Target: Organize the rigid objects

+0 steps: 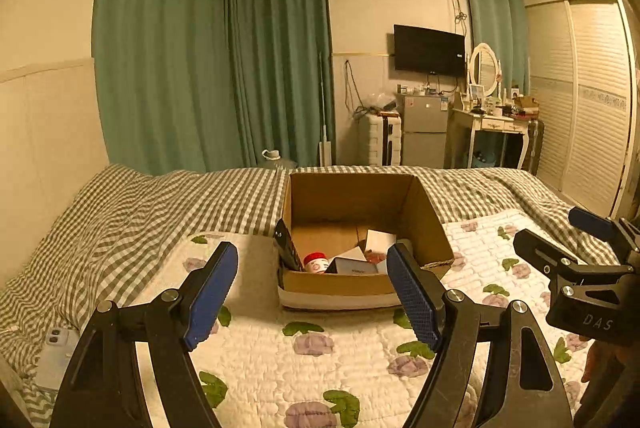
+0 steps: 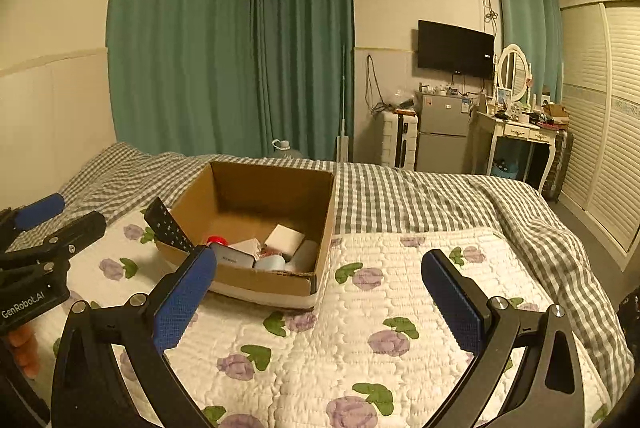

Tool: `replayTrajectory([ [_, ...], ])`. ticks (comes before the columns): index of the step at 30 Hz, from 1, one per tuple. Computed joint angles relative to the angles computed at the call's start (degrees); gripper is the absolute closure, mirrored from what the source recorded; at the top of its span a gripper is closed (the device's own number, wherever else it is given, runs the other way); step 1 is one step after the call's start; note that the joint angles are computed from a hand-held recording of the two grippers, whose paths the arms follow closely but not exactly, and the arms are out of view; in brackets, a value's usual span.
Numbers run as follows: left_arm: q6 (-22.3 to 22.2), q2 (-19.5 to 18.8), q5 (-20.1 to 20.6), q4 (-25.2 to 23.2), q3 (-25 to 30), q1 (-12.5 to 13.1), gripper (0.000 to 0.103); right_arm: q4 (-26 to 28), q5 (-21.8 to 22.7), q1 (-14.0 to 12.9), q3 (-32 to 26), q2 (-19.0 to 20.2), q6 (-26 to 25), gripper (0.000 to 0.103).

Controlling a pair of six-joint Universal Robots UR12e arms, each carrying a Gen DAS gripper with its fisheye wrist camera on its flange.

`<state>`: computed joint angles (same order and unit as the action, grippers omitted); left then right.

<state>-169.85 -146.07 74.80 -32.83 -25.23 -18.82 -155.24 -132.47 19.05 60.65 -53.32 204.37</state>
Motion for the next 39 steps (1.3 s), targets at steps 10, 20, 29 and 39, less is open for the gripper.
replayTrajectory([
  [10,-0.43,0.76,0.75,0.67,-1.49,0.18,0.023,-0.22,-0.48,0.08,0.25,-0.33,1.16,0.000],
  [20,0.08,0.70,0.30,-1.07,-1.00,0.25,0.023,0.40,0.22,0.01,0.06,-0.31,1.19,0.000],
  [29,0.49,0.96,0.14,-1.21,-1.44,0.22,0.023,0.69,0.92,-0.06,-0.02,-0.31,1.48,0.000],
  [39,0.82,1.14,2.31,1.61,-2.44,-0.09,0.023,1.56,0.98,0.09,-0.28,-0.16,1.34,0.000],
])
